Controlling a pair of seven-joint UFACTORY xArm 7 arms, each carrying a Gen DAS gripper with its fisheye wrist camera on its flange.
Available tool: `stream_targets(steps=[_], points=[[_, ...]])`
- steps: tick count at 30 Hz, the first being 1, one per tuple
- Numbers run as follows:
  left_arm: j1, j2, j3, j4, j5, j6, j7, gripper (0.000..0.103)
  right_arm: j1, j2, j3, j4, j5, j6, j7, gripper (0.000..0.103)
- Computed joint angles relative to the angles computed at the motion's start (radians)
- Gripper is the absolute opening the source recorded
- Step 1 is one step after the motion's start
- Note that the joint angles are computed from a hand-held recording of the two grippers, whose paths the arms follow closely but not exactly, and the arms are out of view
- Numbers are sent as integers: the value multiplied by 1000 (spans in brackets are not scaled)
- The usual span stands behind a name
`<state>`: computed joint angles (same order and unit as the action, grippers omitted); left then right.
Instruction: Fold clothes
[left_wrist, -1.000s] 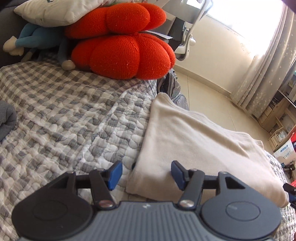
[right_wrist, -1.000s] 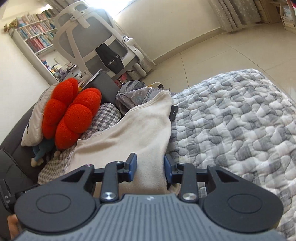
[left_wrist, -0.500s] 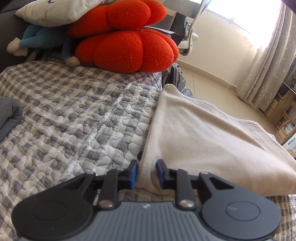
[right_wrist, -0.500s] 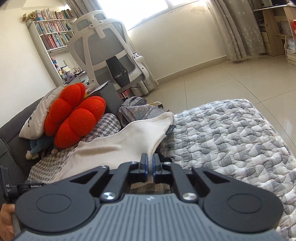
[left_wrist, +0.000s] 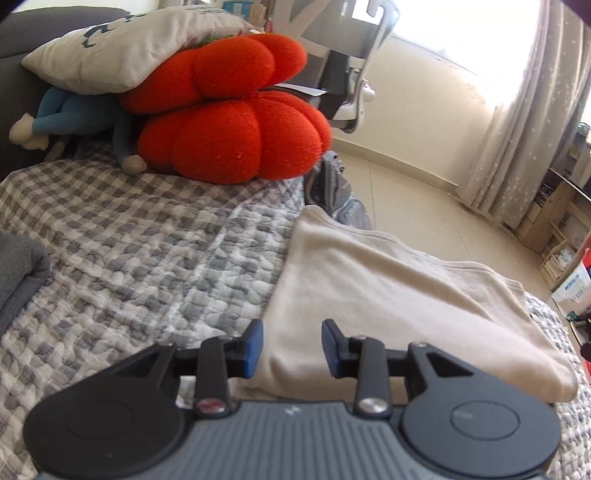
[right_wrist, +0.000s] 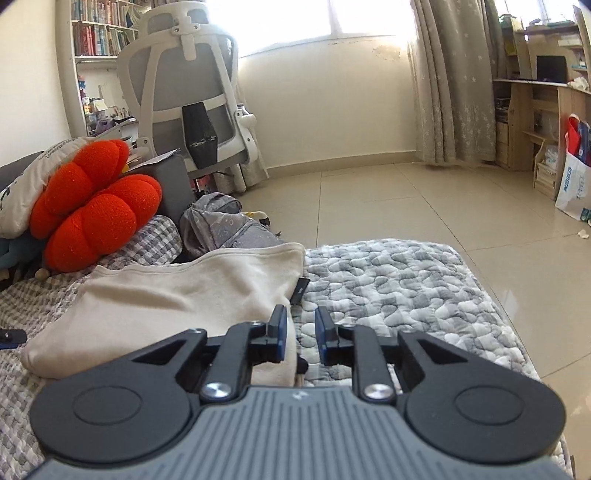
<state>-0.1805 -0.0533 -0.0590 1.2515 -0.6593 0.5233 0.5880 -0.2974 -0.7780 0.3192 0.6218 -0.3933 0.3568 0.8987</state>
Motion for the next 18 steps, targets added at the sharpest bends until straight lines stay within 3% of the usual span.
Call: stream_targets(steps=[3, 6, 8, 9, 11, 13, 15, 18], points=[[-49, -3, -40, -25, -24, -82, 69, 39, 39, 106, 33, 60, -12, -71, -38, 25], [-81, 29, -65, -47, 23, -168, 32, 44, 12, 220, 119, 137, -70, -69, -31, 32], [-88, 44, -69, -62, 27, -189, 10, 44, 33, 277, 126, 158, -87, -61, -18, 40], [-91, 44, -72, -81, 3, -215, 39, 46, 43, 304, 130, 167, -102, -41, -10, 46], [-105, 33, -78, -129, -90, -294, 167, 48, -12, 313, 205, 180, -210, -2, 64, 46], [-119, 23, -79, -157, -127, -341, 227, 48, -42, 312, 258, 193, -299, 43, 127, 47], [-124, 24, -75, -159, -108, -349, 213, 49, -16, 310, 233, 187, -309, 49, 164, 48], [-126, 28, -62, -144, -191, -321, 275, 49, 12, 315, 195, 177, -345, 25, 212, 48]])
